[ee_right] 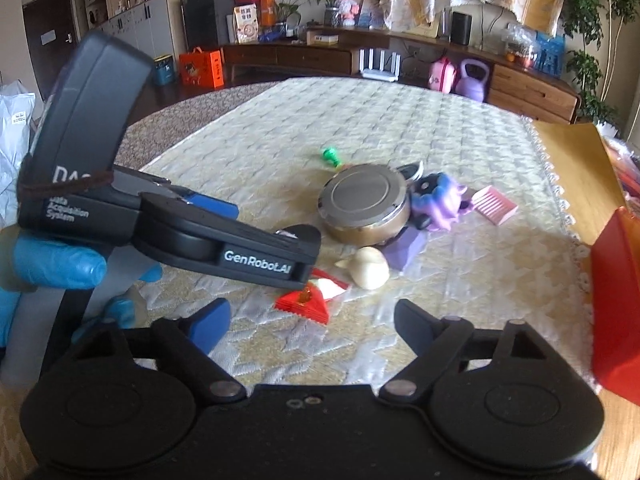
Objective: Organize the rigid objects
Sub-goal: 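Grasp the blue-labelled jar with the left gripper while the right gripper grasps the red candy packet, then carry the jar and the red packet over the red box with both grippers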
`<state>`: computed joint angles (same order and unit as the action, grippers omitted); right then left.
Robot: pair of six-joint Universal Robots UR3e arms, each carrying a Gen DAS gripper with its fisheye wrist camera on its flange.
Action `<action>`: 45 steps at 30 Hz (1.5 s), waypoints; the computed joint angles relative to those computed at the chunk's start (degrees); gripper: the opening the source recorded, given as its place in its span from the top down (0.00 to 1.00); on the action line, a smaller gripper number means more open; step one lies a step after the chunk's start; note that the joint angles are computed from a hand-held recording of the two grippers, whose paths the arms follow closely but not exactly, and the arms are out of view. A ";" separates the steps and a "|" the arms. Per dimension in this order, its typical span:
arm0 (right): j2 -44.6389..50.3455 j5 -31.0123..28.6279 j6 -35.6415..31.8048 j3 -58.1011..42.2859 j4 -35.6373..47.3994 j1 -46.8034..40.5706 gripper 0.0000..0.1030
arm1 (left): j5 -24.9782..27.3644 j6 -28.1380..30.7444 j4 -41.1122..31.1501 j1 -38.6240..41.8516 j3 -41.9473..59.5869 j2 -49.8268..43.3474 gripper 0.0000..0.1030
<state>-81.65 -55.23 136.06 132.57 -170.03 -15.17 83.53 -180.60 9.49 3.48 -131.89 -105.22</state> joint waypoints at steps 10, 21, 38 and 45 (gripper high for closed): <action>5.90 -1.64 4.51 -6.50 2.38 3.34 0.51 | 0.72 -0.75 2.30 -0.93 0.97 -2.45 0.27; 7.38 -2.28 4.82 -7.85 2.74 3.81 0.69 | 0.11 0.19 3.67 -0.65 -0.40 -1.75 0.60; -1.59 3.90 0.57 -3.42 9.64 -3.73 0.70 | 0.15 -0.04 0.60 -0.62 -1.80 1.63 0.63; -6.56 6.92 -2.75 -2.22 14.73 -9.58 0.70 | 0.03 -0.39 -3.03 -1.23 -1.67 4.64 0.63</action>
